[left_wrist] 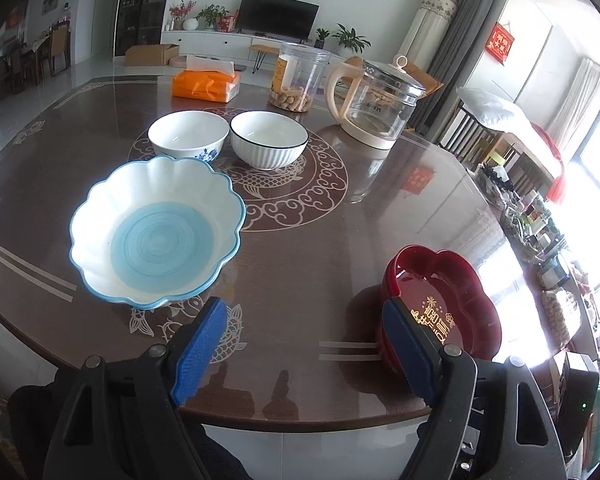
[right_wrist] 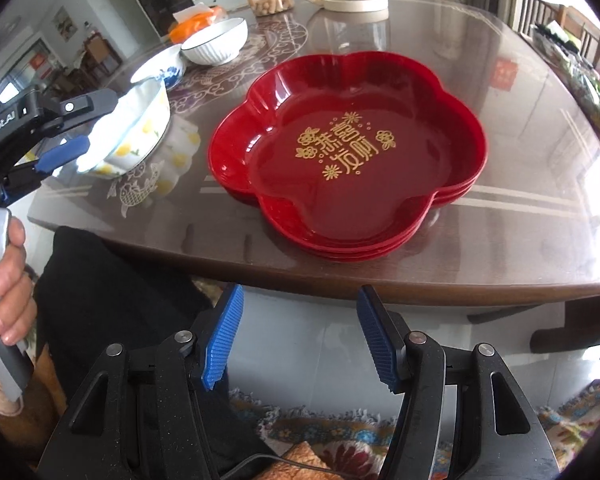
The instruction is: Organize plates and bowls
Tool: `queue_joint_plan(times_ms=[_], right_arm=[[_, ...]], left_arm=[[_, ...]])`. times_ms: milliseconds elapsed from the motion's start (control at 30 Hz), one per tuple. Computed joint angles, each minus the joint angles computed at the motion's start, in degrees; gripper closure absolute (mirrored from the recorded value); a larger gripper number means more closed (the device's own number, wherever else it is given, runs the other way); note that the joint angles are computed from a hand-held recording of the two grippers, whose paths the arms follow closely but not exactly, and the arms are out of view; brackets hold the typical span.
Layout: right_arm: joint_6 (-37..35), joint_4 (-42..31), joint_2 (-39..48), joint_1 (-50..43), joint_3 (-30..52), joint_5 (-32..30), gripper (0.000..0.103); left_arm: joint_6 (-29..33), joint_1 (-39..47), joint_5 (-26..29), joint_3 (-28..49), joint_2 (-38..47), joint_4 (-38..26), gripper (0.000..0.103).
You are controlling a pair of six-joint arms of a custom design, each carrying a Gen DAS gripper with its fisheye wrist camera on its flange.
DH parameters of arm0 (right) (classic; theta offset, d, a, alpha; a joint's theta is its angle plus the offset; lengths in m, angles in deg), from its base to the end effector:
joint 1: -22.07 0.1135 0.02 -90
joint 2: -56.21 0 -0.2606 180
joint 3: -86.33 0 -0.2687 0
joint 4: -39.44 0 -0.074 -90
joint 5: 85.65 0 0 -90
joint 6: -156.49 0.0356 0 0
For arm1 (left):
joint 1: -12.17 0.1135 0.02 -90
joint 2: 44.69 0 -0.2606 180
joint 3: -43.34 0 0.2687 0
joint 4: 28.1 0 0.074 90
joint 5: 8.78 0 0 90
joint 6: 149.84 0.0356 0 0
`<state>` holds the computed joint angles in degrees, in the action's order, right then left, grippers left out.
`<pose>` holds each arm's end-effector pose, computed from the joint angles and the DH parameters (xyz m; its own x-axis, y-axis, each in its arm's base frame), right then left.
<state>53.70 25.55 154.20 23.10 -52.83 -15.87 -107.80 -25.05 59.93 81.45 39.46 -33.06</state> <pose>0.2366 0.0166 0.0443 -0.8935 -0.2238 -0.3892 -0.3353 0.9092 0.2468 0.2048 -0.1394 0.0960 -0.6979 -0.3389 -0.6310 -0.2040 0.9385 -0.2784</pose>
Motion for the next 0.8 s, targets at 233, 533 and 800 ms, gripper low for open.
queue_joint_plan(times_ms=[233,533,800], right_arm=[[11.8,1.4,8.2,-0.5,6.1,-1.9,0.038],[25.0,15.0,16.9,0.9,13.7,4.2,0.039],[21.1,15.0,5.9,-1.3,5.5,2.7,0.04]], left_arm=[[-1.0,0.4,0.7,-0.9,0.6,1.1,0.023],[-1.0,-0.5,0.7,0.4,2.0,0.5,0.023],[-1.5,1.4,1.9,-1.3,1.9,1.9,0.023]])
